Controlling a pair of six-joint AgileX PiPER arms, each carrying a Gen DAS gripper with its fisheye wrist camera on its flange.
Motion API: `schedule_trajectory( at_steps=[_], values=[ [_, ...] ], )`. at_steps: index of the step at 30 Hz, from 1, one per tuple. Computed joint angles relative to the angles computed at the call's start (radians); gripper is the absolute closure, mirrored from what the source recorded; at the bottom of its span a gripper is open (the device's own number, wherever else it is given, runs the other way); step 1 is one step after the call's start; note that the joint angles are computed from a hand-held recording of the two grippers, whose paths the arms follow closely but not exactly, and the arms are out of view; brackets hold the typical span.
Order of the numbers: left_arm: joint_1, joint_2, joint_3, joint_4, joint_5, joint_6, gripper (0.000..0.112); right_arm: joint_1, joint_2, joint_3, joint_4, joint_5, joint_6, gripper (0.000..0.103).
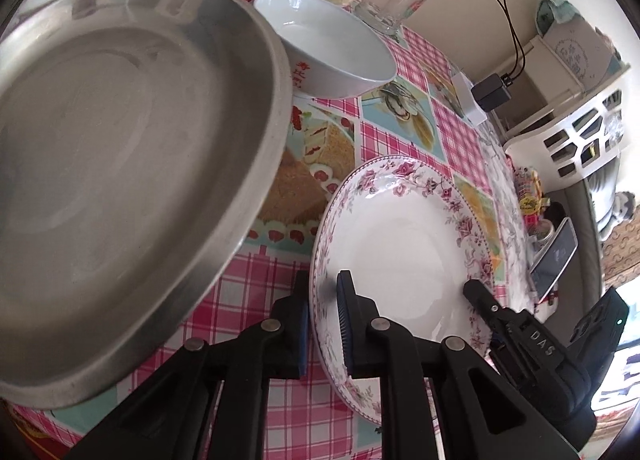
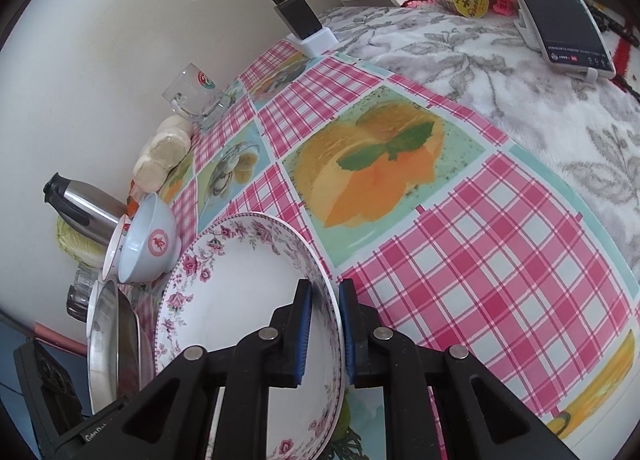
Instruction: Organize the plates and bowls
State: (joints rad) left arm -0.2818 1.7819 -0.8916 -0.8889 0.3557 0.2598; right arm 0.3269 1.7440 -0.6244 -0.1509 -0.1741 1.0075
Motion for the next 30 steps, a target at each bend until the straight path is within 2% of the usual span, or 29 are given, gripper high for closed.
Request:
schedule_trajectory(
  at_steps=[2, 7, 10, 13, 19, 23, 30],
  values=[
    [0.023, 0.002, -0.003, -0.046, 0.028, 0.043, 0.101, 0.001, 0.000, -0.003, -0.016, 0.000, 0.013, 0.089],
    [-0.012, -0.011, -0.020, 0.098, 0.004, -0.070, 0.101, -0.043, 0.004, 0.042, -0.200, -0.107, 0.218, 0.091],
    [-0.017, -0.024, -0.021, 0.092, 0.003, -0.053, 0.101, -0.024, -0.014, 0.034, -0.109, -0.059, 0.125, 0.092],
    [-0.018, -0.037, -0.022, 0.074, 0.000, -0.024, 0.101, -0.038, -0.030, 0.054, -0.131, -0.088, 0.153, 0.093],
    [-0.025, -0.038, -0.023, 0.056, -0.007, 0.008, 0.100, -0.043, -0.047, 0.068, -0.120, -0.091, 0.151, 0.093],
    [-0.020, -0.042, -0.016, 0.030, -0.009, 0.048, 0.100, -0.045, -0.065, 0.084, -0.076, -0.106, 0.115, 0.093],
    [-0.018, -0.095, -0.003, 0.027, -0.016, 0.083, 0.100, -0.009, -0.120, 0.099, 0.135, -0.122, -0.086, 0.093]
  ],
)
